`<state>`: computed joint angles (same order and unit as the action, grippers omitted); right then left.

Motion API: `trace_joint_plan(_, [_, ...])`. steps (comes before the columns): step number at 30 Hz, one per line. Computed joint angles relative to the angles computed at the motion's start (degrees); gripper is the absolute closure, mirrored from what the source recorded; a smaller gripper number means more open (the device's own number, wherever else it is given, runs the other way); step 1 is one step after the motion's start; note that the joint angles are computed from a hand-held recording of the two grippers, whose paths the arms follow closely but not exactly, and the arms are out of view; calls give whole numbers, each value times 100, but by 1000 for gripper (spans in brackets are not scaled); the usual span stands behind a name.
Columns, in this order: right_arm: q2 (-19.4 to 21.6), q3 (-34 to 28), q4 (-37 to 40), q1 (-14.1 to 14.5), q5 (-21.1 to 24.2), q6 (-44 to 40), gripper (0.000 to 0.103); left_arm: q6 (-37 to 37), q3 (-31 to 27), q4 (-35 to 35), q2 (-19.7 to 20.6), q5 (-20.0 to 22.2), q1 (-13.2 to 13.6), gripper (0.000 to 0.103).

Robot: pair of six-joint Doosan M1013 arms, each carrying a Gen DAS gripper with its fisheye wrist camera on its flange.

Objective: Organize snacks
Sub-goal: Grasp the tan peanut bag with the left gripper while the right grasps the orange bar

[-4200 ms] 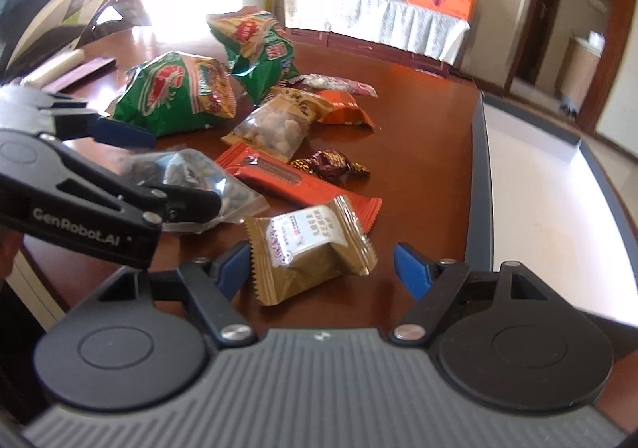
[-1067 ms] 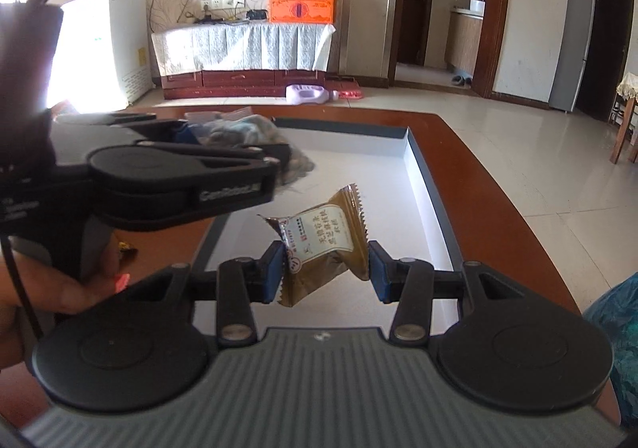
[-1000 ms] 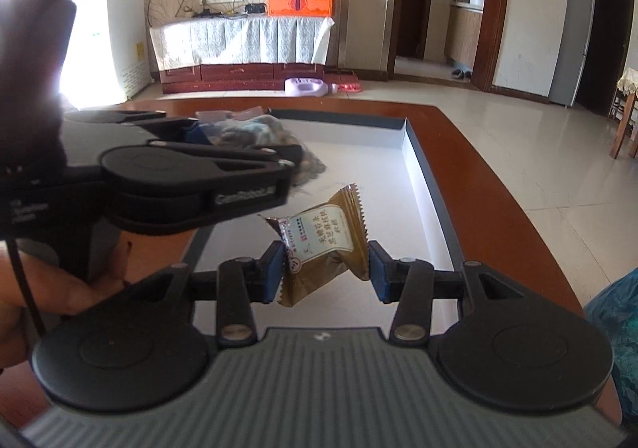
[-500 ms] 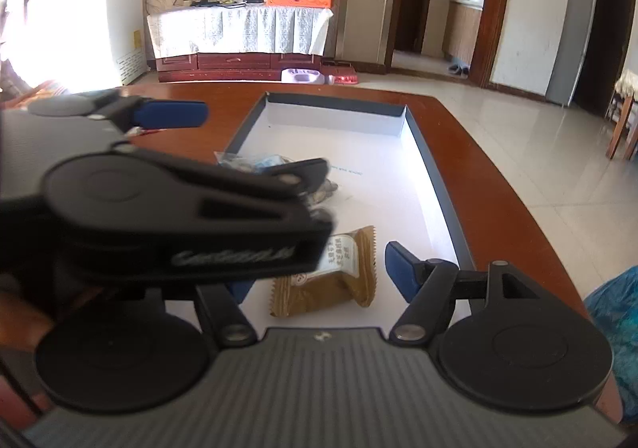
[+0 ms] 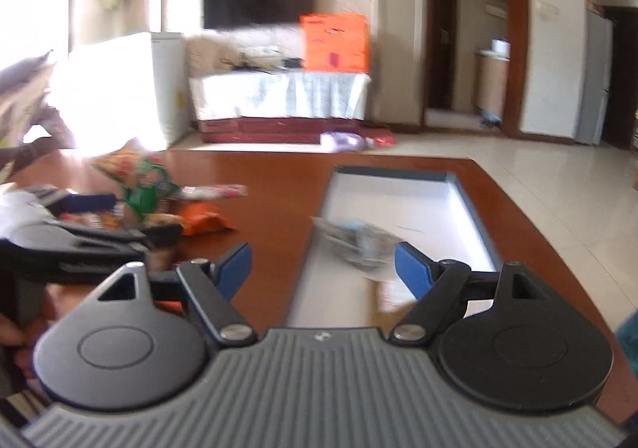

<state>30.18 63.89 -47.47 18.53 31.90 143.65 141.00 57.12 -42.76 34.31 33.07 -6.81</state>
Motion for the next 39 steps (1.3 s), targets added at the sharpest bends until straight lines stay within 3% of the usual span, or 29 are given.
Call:
trace_joint_plan(4, [65,-111,629,65,-155,-956,23,-314,-191,309,154,146,129,10])
trace_joint_plan(9, [252,-433,1424,121,27,-1985,23,-701,-580,512,385,607,184,40])
trace_joint_plan(13, [428,-689,2138,151,174,-3044,24,-656,-913,682,543,1084,156,44])
trace_joint_plan(15, [546,-872,2425,175,346,-3623,25,-927,-1098,912,634,1268,157,55])
trace_joint_plan(18, [674,-1076,2731,204,477,-4221,26,-1322,-1332,1044,757,1458,211,57])
trace_joint_plan(21, [788,-1272,2788,246,605,-4643,26,-1480,-1308,1485,739,1255,214,58])
trace_joint_plan(25, [1056,-1776,3195,230,1101,-5059,29,-1483,-1252,1716,714,1089,299,57])
trace_joint_plan(28, [1203,-2092,3669,188,1535,-5158,39,-1170,-1239,1276,713,1135,409,57])
trace_joint_plan(33, [975,-1794,4554,188,1529,-5620,39,-934,-1285,994,727,1260,463,55])
trace_joint_plan(39, [1086,-1946,3905,292,1606,-5173,41,-600,-1230,775,703,1267,437,53])
